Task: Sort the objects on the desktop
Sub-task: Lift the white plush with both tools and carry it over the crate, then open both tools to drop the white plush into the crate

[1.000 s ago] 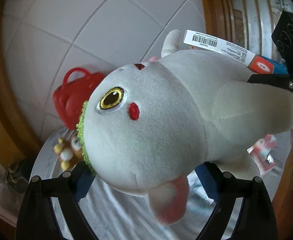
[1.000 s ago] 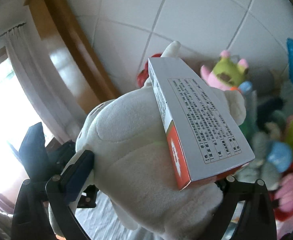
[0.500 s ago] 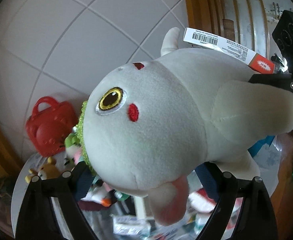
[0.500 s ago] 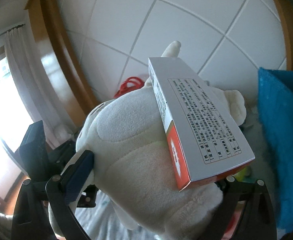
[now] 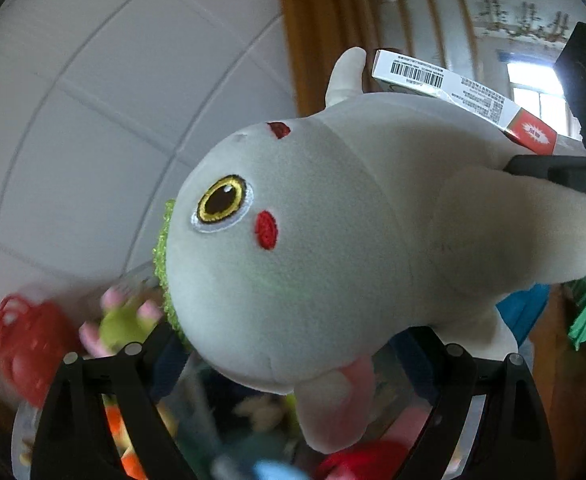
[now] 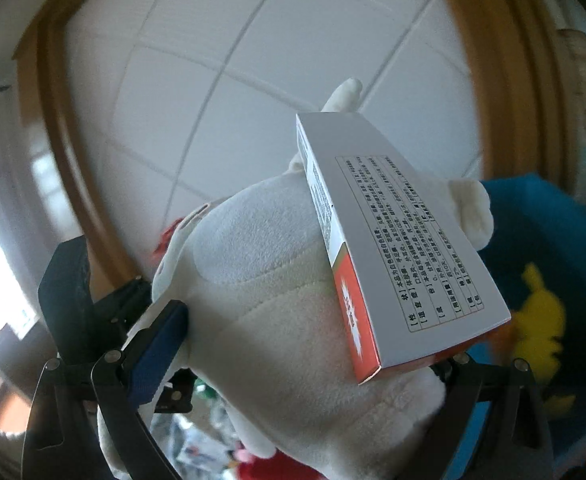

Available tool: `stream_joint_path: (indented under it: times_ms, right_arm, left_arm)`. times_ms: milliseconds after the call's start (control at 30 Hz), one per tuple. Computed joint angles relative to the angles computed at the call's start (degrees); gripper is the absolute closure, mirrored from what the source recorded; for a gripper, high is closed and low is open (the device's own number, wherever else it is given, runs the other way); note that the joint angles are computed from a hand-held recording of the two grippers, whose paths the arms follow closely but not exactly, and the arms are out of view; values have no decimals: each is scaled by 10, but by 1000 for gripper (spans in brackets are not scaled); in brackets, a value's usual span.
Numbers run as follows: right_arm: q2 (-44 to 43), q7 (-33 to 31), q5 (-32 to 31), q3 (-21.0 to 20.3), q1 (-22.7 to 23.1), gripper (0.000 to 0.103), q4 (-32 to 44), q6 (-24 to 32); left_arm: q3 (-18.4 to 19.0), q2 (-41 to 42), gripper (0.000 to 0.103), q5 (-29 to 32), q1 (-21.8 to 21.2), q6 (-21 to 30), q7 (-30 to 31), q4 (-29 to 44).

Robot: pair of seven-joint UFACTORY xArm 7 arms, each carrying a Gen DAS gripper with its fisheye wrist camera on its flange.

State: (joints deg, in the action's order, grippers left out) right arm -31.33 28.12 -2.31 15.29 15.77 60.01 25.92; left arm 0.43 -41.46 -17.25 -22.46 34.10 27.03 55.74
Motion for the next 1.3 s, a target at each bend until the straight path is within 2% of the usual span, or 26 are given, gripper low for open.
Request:
stream_joint_path:
  times_ms: [133,233,333,433,533,667,767,867,933,967,1100,1133,1300]
  right_arm:
    - [-62,-64,8,-67,-1,4,-30,24]
    - [-100,-137,30,-130,0,4,-46,48]
    - [-123,-212,60,-193,3,4,-52,73]
    - [-139,-283,89,-253,5,4,-59,98]
    - [-145,-343,119,-305,3,4,-66,118]
    - [-137,-404,156,-355,-4,4,-59,147]
    - [-111,-434,176,-371,-17,4,-37,160]
    - [-116,-436,190,-345,-49,1,-49,159]
    - [-114,-448,201,-337,-63,0,-51,154]
    - [-92,-464,213,-346,-58,0,-36,150]
    - [-88,-486,234,-328,-79,0,-40,149]
    - [-96,-485,238,-320,-86,0,-46,150]
    - [-126,-478,243,-298,-106,0,-74,149]
  left_arm:
    - [-59,74,13,6,-8,-28,-44,61]
    - [-123,140,13,41,5,-44,-115,120]
    - [-193,215,13,110,22,-40,-212,191]
    - [-234,274,13,181,27,-21,-290,244]
    - [-273,337,13,272,25,35,-383,309]
    - [-284,398,11,344,-7,93,-453,369]
    - [-265,403,10,361,-30,125,-469,370]
    - [-249,406,10,404,-52,145,-506,368]
    - [-229,394,8,377,-61,125,-507,355]
    - [-223,399,6,379,-69,124,-513,360]
    - [-203,397,3,410,-96,120,-542,359]
    - [-209,396,3,423,-108,134,-558,368]
    - [-201,404,3,432,-125,151,-568,392]
